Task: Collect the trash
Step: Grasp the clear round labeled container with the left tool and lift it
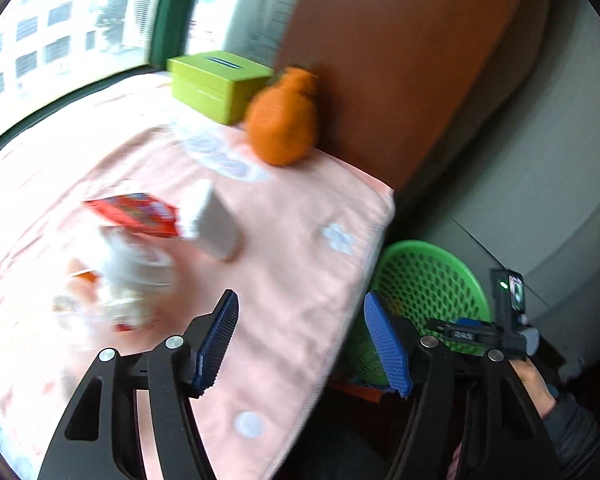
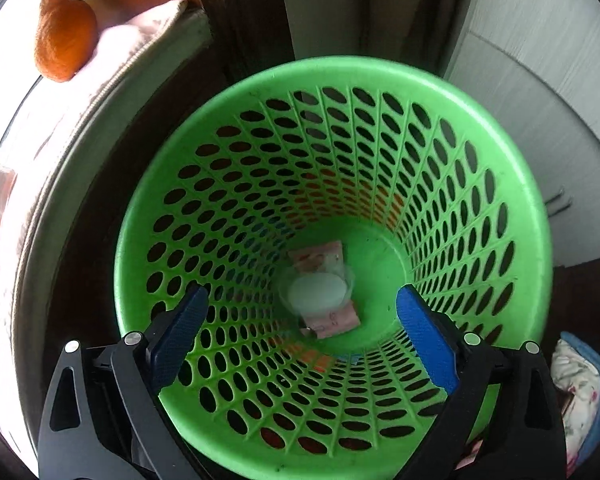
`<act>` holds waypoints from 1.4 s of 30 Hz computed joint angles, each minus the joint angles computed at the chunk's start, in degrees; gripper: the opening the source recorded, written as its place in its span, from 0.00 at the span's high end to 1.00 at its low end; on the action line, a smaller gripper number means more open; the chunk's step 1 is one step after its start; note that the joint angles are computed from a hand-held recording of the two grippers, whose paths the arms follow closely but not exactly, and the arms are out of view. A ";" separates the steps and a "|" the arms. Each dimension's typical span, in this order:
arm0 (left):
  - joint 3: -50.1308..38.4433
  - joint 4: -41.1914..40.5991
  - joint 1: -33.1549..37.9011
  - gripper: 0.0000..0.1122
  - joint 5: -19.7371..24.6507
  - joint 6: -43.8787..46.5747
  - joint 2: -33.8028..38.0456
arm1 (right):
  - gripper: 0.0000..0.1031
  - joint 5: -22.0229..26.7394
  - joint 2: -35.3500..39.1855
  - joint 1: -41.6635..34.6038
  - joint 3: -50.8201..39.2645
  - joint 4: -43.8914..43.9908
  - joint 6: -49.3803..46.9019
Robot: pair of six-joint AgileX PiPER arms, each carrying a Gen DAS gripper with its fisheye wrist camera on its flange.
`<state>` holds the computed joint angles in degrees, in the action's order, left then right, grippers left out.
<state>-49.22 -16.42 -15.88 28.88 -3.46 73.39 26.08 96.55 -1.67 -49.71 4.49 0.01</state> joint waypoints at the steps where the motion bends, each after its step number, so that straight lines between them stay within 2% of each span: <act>1: 0.89 0.18 1.39 0.44 -0.01 0.06 -1.12 | 0.09 -0.45 -1.12 0.22 0.85 -0.76 1.00; 4: 3.46 4.31 4.91 0.44 0.19 -2.44 -4.66 | 0.09 -1.36 -4.83 0.77 3.05 -1.62 2.15; 7: 5.64 7.25 9.81 0.44 1.47 -3.13 -8.00 | 0.09 -2.58 -10.67 2.98 5.87 -6.92 7.59; 11: 8.76 1.47 18.67 0.44 2.83 5.51 -10.03 | 0.09 -3.58 -18.61 7.56 9.03 -11.32 12.95; 13: 10.55 -2.09 22.57 0.44 3.42 10.56 -11.05 | 0.09 -3.53 -21.34 10.97 9.80 -18.04 20.07; 16: 12.81 -3.97 25.42 0.44 3.18 14.60 -11.84 | 0.09 -3.08 -23.70 14.88 9.71 -18.35 21.26; 19: 15.02 -2.74 26.05 0.44 2.08 15.20 -12.53 | 0.09 -3.37 -23.90 19.06 9.18 -19.05 22.77; 24: 17.93 -5.40 28.72 0.44 1.04 19.58 -12.94 | 0.09 -3.18 -23.38 26.25 8.10 -23.93 29.00; 31: 20.54 -16.91 33.39 0.44 0.75 31.87 -11.23 | 0.09 -3.47 -19.49 33.93 5.44 -26.46 33.69; 37: 21.11 -19.37 31.15 0.62 -0.59 35.01 -9.81 | 0.09 -3.86 -17.18 37.81 4.09 -27.26 35.76; 40: 21.17 -20.68 30.18 0.64 -1.34 36.25 -8.53 | 0.09 -3.85 -16.48 38.96 3.47 -27.27 35.84; 42: 21.31 -17.50 27.83 0.64 -3.37 32.92 -8.16 | 0.09 -3.79 -15.98 39.86 2.94 -27.27 36.09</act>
<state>-27.91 -33.93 11.95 25.51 29.46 65.23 22.29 80.57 38.19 -46.77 -22.78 36.10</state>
